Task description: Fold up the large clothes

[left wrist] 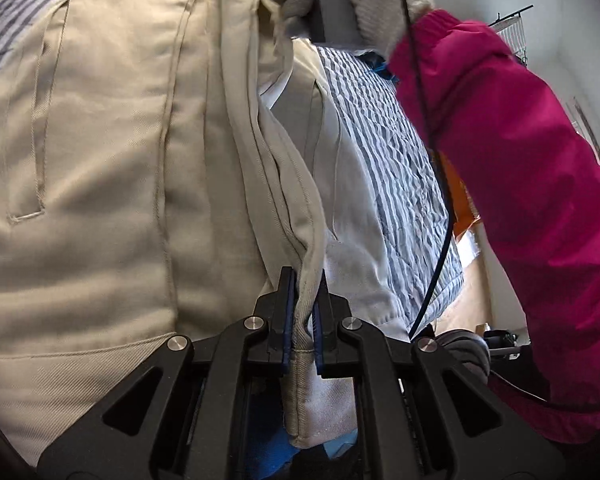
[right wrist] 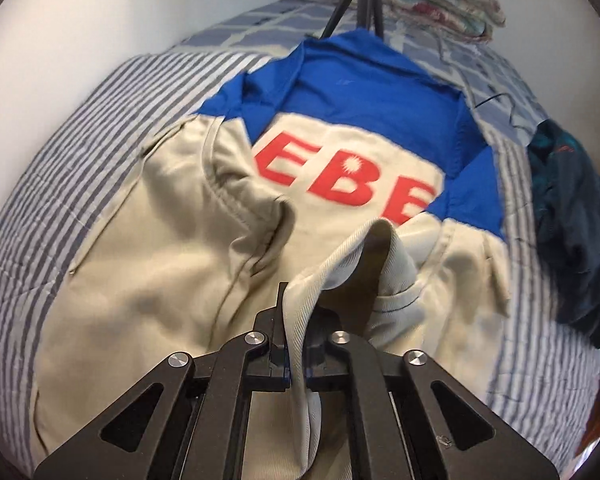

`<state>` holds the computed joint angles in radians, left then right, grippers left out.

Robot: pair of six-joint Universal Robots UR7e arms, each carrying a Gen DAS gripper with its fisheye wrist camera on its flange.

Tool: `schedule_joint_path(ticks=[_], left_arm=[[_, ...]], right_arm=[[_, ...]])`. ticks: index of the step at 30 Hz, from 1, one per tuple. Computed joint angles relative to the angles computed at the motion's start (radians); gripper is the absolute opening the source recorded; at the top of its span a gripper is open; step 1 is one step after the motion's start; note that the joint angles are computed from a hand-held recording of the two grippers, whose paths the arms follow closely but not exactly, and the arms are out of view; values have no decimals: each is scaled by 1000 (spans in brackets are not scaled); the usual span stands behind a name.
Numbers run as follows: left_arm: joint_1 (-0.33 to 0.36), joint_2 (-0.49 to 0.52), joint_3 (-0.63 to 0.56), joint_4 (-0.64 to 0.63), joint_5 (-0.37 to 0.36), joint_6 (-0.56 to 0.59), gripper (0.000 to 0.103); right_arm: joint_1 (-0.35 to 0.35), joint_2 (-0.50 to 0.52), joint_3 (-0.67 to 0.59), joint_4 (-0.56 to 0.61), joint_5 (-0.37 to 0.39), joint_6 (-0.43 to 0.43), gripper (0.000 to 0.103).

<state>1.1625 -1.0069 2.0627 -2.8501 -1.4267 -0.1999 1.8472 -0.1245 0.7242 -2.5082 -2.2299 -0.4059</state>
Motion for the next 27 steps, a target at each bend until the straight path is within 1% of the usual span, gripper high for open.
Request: schedule_joint_path(ticks=[1,3,4,5,6,7,8,9,10,11,12,14,15,16,17,18,19,20,22,23,24,25,26,27], left_arm=[[-1,-2,1,5,3,2,6],[-2,-5,3,8,6,5,6],[-2,-6,3,13,10,3,6],[-6,6,-5,10,11,-2,6],[-8,5,-5,12,14,2,6],[-10,3,-4,13,19,2,6],[-13,3,-1,8,22,-2,6],[-13,2,0,9,25,-2,6],[-12,1,0,10,25,-3,6],[-10,0,2,6,26,-1,6],[-10,-2,4,6,30,0,6],[-17,0,17,-11,30,-19,6],[-17,-2,20,-11,32,-22,6],[-19,-4,22,-11,36,-22,6],[-26,-6,24,-8,38,-29,6],[-29,-8,26,-8,39,-30,6],[-32,-8,27,-6,43,-33,6],[-34,-7,22,0,46,-35,9],[-41,-6,17,13,49,-45,23],[-46,-4,17,14,55,-47,37],[-55,-6,18,21,74,-53,46],[-59,-10,22,18,81,-52,46],[-63,-13,27,13,83,-52,46],[-66,-18,33,7,87,-52,46]], right_arm=[[-1,-15,20,6,20,12,7],[-10,-80,89,39,121,59,13],[-19,-141,161,26,217,81,13],[-27,-187,219,2,296,90,19],[-36,-236,285,-38,371,90,23],[-46,-286,357,-99,421,88,23],[-54,-318,404,-153,429,97,23],[-58,-332,429,-192,415,114,23],[-59,-337,440,-223,367,135,23],[-65,-336,449,-265,313,151,19],[-76,-346,479,-336,300,176,19],[-100,-375,535,-413,348,226,19],[-104,-370,537,-429,324,233,19],[-104,-359,523,-413,291,243,18],[-105,-341,496,-366,251,261,12],[-102,-314,455,-316,232,276,9],[-101,-299,437,-290,228,285,9],[-102,-283,421,-271,247,286,9],[-107,-249,379,-205,322,288,9],[-108,-220,333,-130,361,299,9],[-106,-194,305,-91,357,296,9],[-92,-179,294,-94,312,275,9],[-77,-172,293,-115,278,233,9],[-72,-181,299,-97,285,232,9]])
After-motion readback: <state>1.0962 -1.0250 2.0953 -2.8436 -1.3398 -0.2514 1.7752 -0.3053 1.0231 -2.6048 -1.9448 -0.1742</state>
